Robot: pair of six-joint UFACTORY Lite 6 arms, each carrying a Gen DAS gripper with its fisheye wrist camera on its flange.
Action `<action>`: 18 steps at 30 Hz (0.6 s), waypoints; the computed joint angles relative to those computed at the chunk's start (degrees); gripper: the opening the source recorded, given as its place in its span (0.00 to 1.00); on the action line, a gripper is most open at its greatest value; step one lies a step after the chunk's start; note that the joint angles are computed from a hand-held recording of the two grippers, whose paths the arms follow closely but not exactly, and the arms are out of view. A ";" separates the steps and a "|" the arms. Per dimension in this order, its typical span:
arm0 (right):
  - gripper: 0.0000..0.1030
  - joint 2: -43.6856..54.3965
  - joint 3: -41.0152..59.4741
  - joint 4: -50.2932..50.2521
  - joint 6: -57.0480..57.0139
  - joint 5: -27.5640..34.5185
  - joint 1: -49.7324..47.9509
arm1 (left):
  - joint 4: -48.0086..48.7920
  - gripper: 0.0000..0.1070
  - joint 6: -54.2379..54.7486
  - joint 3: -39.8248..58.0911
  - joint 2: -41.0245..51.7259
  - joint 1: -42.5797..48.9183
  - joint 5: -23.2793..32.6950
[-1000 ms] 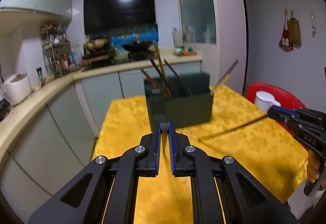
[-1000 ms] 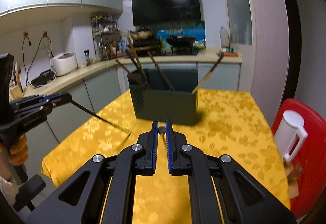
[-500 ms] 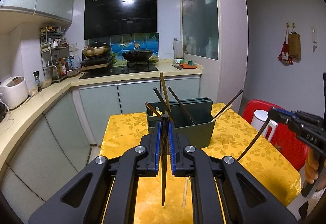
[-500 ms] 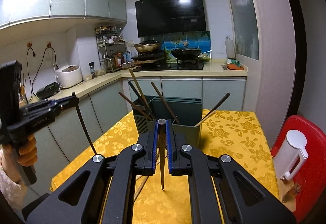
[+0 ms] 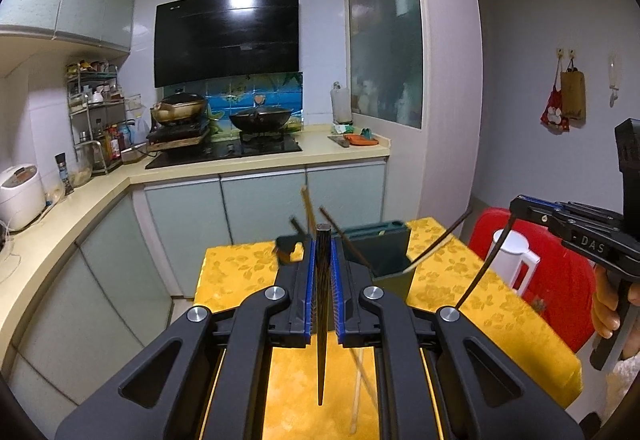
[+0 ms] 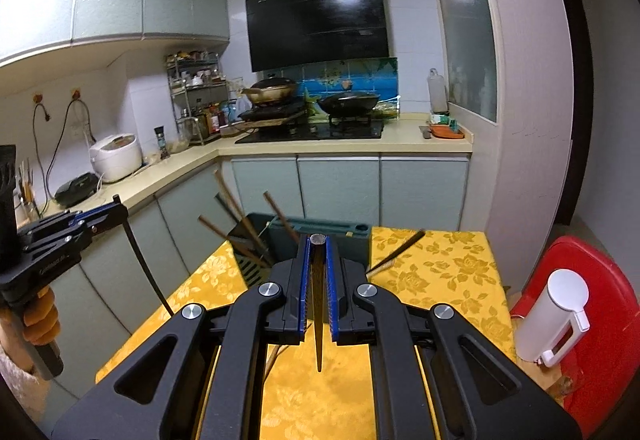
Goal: Organize utensils
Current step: 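Lower both chopsticks into the green holder and open both tools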
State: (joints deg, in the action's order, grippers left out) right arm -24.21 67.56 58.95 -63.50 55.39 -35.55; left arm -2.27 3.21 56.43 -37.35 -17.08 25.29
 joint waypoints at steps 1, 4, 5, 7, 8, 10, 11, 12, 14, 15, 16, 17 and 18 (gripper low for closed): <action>0.08 1.03 1.53 -0.37 0.93 -0.65 0.59 | -0.60 0.07 0.36 1.92 1.86 -0.11 -0.06; 0.08 4.41 6.48 -1.15 3.53 -2.31 2.35 | 1.27 0.07 -2.96 8.48 8.05 -2.17 -0.20; 0.08 5.38 7.95 -1.39 4.40 -2.91 2.96 | 2.73 0.07 -4.84 10.81 10.27 -3.03 -0.45; 0.08 6.90 10.15 -1.51 5.58 -4.02 3.86 | 7.04 0.07 -9.80 14.83 14.00 -4.90 -0.63; 0.08 7.91 11.54 -1.61 6.51 -4.78 4.56 | 8.04 0.07 -11.31 16.99 15.92 -5.49 -0.58; 0.08 9.50 13.67 -2.03 7.70 -5.73 5.59 | 11.01 0.07 -15.20 21.73 20.17 -7.03 -0.55; 0.08 10.26 14.71 -2.61 8.41 -6.85 6.67 | 12.77 0.07 -17.03 23.55 21.66 -7.69 -0.37; 0.08 10.91 15.48 -2.89 8.58 -7.46 7.15 | 15.14 0.07 -19.44 26.06 23.80 -8.50 -0.16; 0.08 12.13 16.96 -4.07 9.40 -9.56 8.93 | 18.89 0.07 -23.27 30.25 27.31 -9.81 0.45; 0.08 13.06 18.02 -4.65 9.81 -10.52 9.86 | 20.99 0.07 -25.20 32.77 29.52 -10.43 0.73; 0.08 13.94 18.92 -4.89 9.99 -11.17 10.39 | 23.48 0.07 -27.42 34.89 31.43 -11.10 0.93; 0.08 14.76 19.81 -5.34 10.41 -11.91 11.08 | 24.93 0.07 -28.72 36.60 32.97 -11.41 1.13; 0.08 15.76 20.83 -5.88 10.99 -12.79 11.97 | 26.40 0.07 -30.12 39.15 35.34 -11.67 1.44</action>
State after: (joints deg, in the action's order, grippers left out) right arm -8.44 88.39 53.07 -52.51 42.60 -23.59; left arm 24.13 -26.92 95.58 -2.01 -28.75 26.73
